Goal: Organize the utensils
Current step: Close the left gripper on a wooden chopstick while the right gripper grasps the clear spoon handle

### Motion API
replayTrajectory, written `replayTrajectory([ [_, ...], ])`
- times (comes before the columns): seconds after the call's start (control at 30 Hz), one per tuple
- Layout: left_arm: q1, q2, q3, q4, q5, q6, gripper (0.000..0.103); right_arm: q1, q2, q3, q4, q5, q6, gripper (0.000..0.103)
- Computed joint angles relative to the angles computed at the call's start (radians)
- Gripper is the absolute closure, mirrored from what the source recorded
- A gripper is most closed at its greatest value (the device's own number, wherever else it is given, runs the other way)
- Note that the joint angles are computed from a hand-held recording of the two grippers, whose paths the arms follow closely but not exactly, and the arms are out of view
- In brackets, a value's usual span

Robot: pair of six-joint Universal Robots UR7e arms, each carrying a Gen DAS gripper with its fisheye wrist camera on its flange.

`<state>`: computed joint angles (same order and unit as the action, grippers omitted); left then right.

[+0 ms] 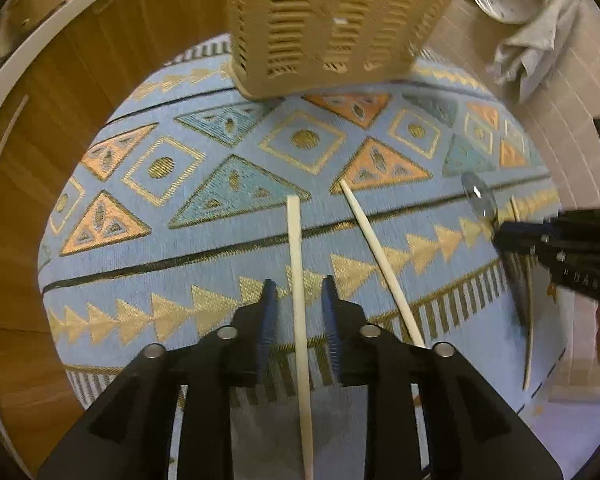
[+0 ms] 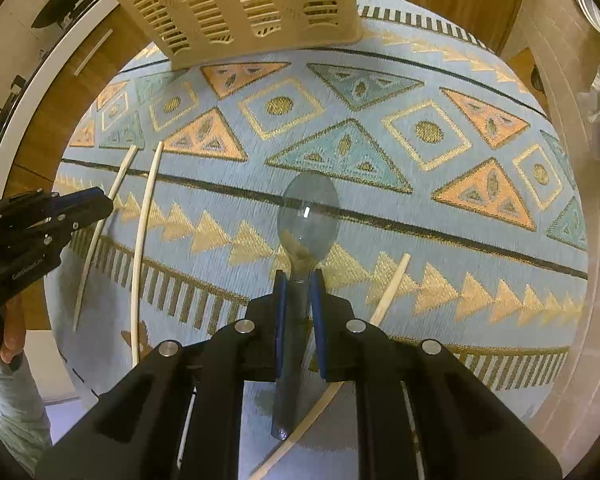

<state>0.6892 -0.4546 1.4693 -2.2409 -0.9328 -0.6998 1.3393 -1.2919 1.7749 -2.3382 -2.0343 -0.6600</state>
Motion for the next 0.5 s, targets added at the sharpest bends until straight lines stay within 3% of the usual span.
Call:
replayTrajectory([
  [0.1,-0.007,0.034,-0.074,0.129,0.011,0.043,0.077,0.009,0.009,-0.012,0.023,-0.015,0.008,0.092],
  [0.2,-0.013,0.057,-0.124,0.222,0.033,0.036,0.087,0.01,0.01,-0.018,0.034,-0.021,0.011,0.092],
  [0.23,-0.014,0.061,-0.134,0.24,0.039,0.034,0.098,0.011,0.011,-0.018,0.031,-0.023,0.003,0.092],
  [0.27,-0.014,0.062,-0.139,0.25,0.043,0.03,0.099,0.012,0.012,-0.018,0.026,-0.026,-0.004,0.092],
  [0.37,-0.012,0.055,-0.124,0.208,0.04,0.038,0.099,0.011,0.007,-0.003,0.002,-0.019,-0.036,0.092],
  [0.43,-0.003,0.036,-0.085,0.1,0.002,0.073,0.099,0.005,0.003,-0.004,0.018,0.006,-0.072,0.093],
  [0.5,-0.005,0.02,-0.053,0.028,0.017,0.085,0.099,-0.003,-0.003,-0.01,0.038,0.043,-0.076,0.093],
])
